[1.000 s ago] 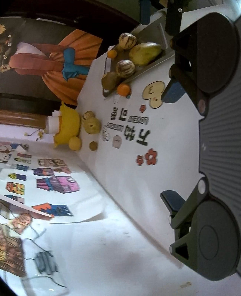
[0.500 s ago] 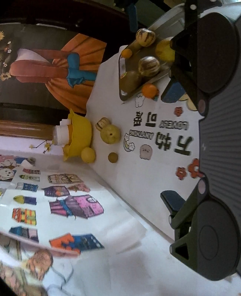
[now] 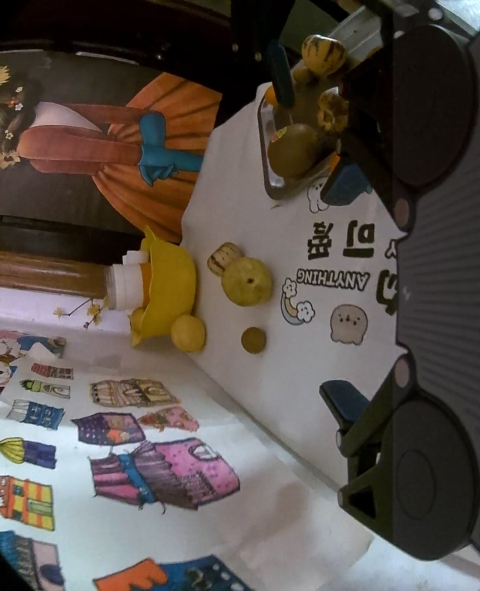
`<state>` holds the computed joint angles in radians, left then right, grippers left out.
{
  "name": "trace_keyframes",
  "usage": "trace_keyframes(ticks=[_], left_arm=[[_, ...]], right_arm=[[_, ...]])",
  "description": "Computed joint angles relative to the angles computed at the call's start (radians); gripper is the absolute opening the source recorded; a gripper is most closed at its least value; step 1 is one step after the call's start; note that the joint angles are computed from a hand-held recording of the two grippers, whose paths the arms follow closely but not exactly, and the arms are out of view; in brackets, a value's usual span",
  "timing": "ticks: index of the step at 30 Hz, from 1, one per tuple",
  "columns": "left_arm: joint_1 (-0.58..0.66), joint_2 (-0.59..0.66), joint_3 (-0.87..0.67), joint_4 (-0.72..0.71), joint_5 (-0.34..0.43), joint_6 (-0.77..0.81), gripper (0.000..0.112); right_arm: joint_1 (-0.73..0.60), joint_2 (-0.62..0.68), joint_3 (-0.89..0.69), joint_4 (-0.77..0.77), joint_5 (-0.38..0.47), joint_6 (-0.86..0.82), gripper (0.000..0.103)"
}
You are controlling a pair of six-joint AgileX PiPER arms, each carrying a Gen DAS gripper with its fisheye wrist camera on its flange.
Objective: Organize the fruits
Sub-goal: 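Close the left tool on a small orange while the right tool grasps a large green pear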
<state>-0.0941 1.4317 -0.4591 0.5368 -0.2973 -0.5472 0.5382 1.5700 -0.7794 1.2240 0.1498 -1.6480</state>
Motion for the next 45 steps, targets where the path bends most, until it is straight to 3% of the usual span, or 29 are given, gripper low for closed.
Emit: trace_keyframes(ticks=[3, 9, 14, 23, 34, 45], left_arm=[[0.023, 0.028, 0.006, 0.045, -0.046, -0.021, 0.102], [0.049, 0.067, 0.033, 0.151, -0.146, -0.033, 0.102], [0.021, 0.091, 0.038, 0.206, -0.192, -0.027, 0.102], [-0.066, 0.164, 0.012, 0.106, -0.209, 0.09, 0.102], [-0.076, 0.242, -0.047, 0.179, -0.235, 0.041, 0.087], [-0.08, 0.294, -0.109, 0.298, -0.238, -0.095, 0.061]], right_arm=[[-0.033, 0.016, -0.027, -0.029, 0.027, -0.023, 0.089], [-0.107, 0.053, -0.119, -0.28, 0.101, 0.203, 0.089], [-0.15, 0.089, -0.173, -0.273, 0.124, 0.217, 0.089], [-0.172, 0.183, -0.299, -0.344, 0.183, 0.391, 0.089], [-0.18, 0.311, -0.472, -0.477, 0.259, 0.648, 0.087], [-0.174, 0.535, -0.796, -0.661, 0.44, 1.016, 0.084]])
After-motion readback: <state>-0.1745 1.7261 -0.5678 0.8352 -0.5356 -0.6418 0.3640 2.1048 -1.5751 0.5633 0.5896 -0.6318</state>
